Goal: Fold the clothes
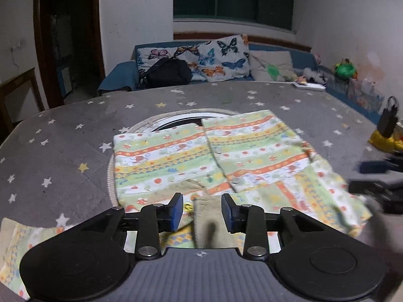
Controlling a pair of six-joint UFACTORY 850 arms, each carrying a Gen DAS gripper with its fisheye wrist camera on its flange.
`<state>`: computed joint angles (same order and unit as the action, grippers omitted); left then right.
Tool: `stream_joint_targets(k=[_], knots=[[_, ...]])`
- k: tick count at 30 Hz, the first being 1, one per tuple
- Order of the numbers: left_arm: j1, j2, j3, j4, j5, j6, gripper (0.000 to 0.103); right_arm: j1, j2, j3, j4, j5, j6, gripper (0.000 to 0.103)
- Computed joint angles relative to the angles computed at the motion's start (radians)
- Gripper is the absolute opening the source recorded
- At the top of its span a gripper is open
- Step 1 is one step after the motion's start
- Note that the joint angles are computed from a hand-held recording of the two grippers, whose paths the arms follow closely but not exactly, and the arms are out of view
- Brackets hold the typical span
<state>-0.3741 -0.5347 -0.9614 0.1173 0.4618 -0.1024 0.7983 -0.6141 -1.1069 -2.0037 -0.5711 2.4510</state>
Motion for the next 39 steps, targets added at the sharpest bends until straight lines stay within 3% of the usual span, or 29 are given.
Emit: stream_joint_targets(k=[3, 9, 15, 22, 24, 27, 30, 39], knots=[[-0.004, 0.002, 0.010, 0.053, -0.010, -0.060, 0.033, -0.023, -0.040, -0.059, -0.041, 0.030, 0.004, 0.037], [-0.007, -0.025, 0.006, 0.009, -0.052, -0.026, 0.033, -0.054, -0.114, -0.148, 0.022, 0.096, -0.091, 0.037], [0.018, 0.003, 0.051, -0.025, -0.021, -0.028, 0.036, -0.040, -0.110, -0.146, 0.064, 0.080, -0.126, 0.037], [0.091, 0.074, 0.127, -0.077, -0.005, -0.101, 0.047, -0.008, -0.112, -0.168, -0.191, 0.156, 0.051, 0.038], [0.117, 0.092, 0.147, -0.125, -0.005, -0.089, 0.049, -0.002, -0.139, -0.202, -0.175, 0.198, 0.005, 0.038], [0.156, 0.113, 0.174, -0.204, 0.001, -0.057, 0.053, 0.008, -0.158, -0.219, -0.124, 0.188, -0.069, 0.038], [0.194, 0.124, 0.192, -0.311, 0.011, -0.008, 0.059, 0.005, -0.140, -0.204, -0.166, 0.185, 0.001, 0.044], [0.284, 0.095, 0.173, -0.568, 0.032, 0.100, 0.059, 0.008, -0.140, -0.196, -0.146, 0.188, 0.003, 0.045]])
